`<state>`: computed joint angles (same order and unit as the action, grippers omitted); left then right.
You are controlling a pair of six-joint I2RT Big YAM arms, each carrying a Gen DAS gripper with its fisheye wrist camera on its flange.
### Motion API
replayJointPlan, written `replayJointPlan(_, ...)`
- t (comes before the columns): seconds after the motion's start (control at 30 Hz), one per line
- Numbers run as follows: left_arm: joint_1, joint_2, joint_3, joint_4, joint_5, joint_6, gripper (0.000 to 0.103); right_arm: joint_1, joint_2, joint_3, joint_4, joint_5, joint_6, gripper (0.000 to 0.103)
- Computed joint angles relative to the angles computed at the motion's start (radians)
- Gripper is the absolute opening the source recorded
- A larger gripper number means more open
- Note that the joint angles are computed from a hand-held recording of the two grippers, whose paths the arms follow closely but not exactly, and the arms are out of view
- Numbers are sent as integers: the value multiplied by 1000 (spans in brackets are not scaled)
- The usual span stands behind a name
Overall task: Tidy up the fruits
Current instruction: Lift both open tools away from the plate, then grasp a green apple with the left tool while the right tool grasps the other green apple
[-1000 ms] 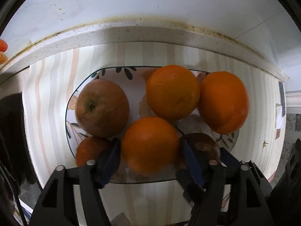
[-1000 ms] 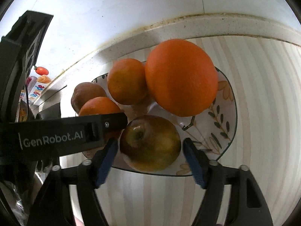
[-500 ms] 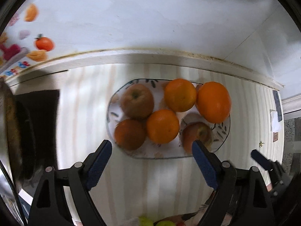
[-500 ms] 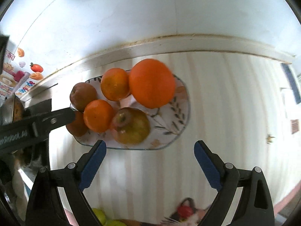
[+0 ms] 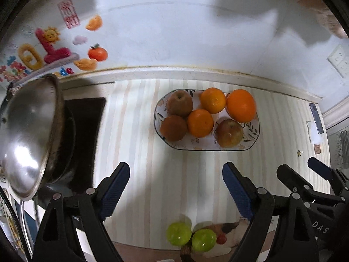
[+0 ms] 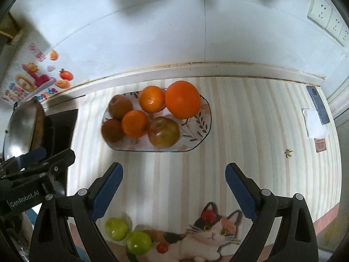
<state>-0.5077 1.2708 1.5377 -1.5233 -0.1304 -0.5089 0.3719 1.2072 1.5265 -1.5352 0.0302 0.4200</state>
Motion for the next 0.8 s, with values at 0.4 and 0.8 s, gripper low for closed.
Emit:
replayJointPlan(0.4, -123, -111, 32, -26, -126, -70, 87, 95, -115, 90, -102, 111, 55, 97)
replayJointPlan(0.8, -136, -149, -25, -43, -72, -104, 96, 78, -145, 33, -146, -109, 48, 97)
